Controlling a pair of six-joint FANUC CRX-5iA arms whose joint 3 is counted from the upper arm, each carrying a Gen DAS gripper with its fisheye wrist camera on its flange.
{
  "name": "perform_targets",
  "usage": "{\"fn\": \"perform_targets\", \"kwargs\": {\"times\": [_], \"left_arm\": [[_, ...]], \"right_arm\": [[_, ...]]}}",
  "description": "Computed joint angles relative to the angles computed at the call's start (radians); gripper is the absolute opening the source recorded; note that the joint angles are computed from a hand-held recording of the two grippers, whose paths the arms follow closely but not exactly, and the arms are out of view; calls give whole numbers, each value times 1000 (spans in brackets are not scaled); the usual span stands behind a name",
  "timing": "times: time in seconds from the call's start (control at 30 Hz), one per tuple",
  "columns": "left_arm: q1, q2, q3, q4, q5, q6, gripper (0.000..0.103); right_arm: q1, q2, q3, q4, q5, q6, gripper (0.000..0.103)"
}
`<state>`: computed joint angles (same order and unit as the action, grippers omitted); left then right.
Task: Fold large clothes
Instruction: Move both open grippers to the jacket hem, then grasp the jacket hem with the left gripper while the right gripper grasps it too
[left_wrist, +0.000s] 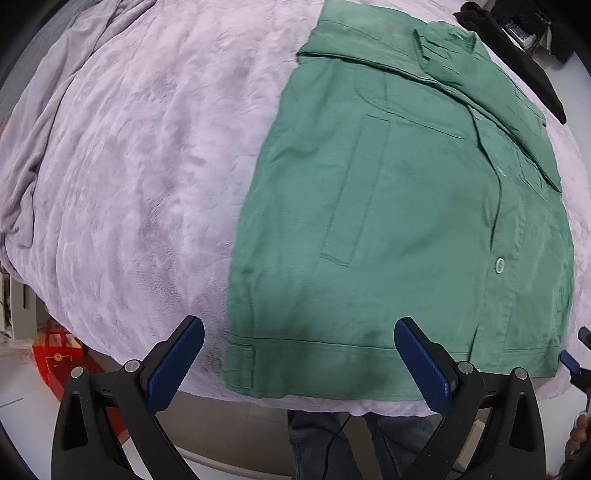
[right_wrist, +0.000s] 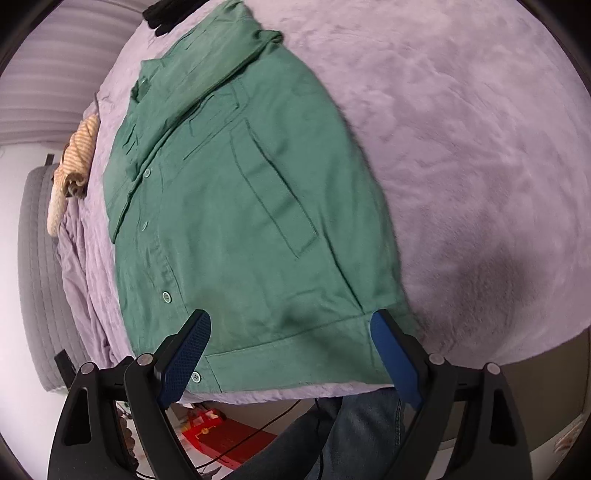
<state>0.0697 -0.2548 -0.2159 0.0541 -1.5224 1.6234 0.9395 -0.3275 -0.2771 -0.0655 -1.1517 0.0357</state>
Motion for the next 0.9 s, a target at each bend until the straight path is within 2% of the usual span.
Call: {"fn": "perform_targets", "kwargs": {"times": [0.13, 0.27, 0.33, 0.47, 0.6, 0.8, 0.83, 0.9], "left_arm": [[61, -3, -38, -20, -1, -23, 103], [155, -3, -111, 85, 8, -87, 103], [174, 1, -139, 118, 14, -117, 103], [179, 6, -173, 172, 19, -173, 103], [185, 6, -199, 241, 14, -223, 103], [185, 18, -223, 262, 13, -279, 103], [172, 24, -220, 261, 19, -270, 103], [167, 17, -228, 265, 26, -267, 103]], "right_arm": [[61, -74, -78, 88, -10, -169, 90], [114, -134, -148, 171, -12, -305, 90], [131, -164, -191, 186, 20, -366, 90], [156, -223, -295, 196, 170, -486, 90], [173, -221, -348, 210, 317, -545, 91], [184, -247, -462, 461, 601, -742, 91], [178, -240, -460, 465, 618, -739, 91], [169, -214, -420, 398, 591, -665, 91]]}}
